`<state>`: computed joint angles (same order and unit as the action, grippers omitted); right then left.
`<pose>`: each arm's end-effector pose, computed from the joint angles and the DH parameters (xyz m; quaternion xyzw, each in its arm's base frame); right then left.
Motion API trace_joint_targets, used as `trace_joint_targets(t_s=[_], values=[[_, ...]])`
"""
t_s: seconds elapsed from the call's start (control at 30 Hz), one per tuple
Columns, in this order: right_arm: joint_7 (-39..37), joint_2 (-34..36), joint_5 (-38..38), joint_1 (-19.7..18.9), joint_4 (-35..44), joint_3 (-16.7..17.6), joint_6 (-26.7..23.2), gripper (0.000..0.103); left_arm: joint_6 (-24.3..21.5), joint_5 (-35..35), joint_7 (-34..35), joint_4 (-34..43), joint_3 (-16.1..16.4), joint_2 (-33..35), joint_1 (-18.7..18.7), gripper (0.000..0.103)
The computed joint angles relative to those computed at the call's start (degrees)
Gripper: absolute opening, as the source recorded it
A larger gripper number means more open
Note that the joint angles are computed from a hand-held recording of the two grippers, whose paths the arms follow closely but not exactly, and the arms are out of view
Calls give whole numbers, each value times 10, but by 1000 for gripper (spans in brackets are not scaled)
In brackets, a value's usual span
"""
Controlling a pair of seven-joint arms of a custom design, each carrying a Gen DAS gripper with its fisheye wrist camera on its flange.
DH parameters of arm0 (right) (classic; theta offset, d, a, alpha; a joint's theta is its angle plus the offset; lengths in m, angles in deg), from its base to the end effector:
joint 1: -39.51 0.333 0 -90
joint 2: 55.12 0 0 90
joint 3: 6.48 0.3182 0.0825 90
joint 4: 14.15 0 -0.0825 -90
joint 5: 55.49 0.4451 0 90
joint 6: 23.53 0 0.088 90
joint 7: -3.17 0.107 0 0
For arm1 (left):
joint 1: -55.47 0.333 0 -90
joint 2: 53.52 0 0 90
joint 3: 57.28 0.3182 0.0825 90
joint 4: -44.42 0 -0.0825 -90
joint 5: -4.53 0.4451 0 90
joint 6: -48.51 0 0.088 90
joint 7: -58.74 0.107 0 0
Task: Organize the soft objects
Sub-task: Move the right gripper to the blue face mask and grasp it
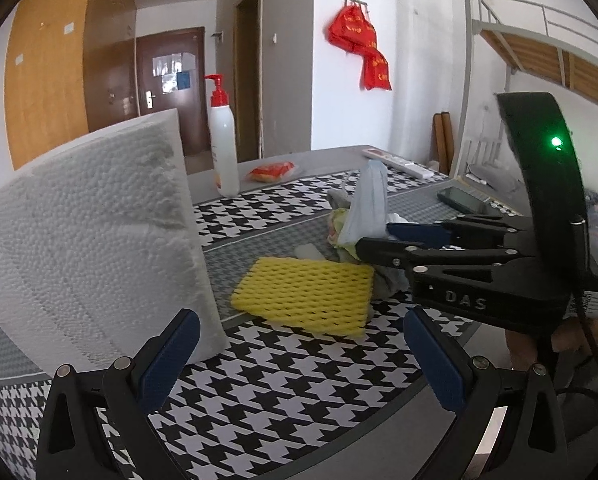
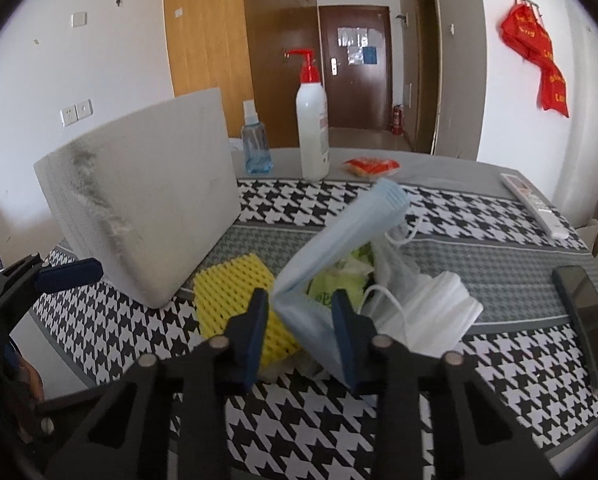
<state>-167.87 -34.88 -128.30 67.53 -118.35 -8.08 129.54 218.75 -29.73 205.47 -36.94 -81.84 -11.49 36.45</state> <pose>0.6294 0.3463 0.3500 -0.5607 0.7006 -0.3163 0.3079 0.6773 -0.4692 0.3460 -0.2635 0.8467 -0.4443 0.1280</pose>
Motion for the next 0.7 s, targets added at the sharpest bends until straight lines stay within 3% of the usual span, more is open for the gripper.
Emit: trace_joint_targets(t_s=[0.17, 0.43, 0.7], values=[[1, -8, -5, 0, -8, -1, 2, 15, -6, 16, -12, 5, 14, 2, -16, 102], [65, -45, -63, -4, -47, 3, -6, 12, -11, 38, -13, 13, 21, 6, -32, 102], [136, -88, -112, -22, -97, 21, -27, 12, -1, 81, -63, 44, 66, 24, -79, 102]])
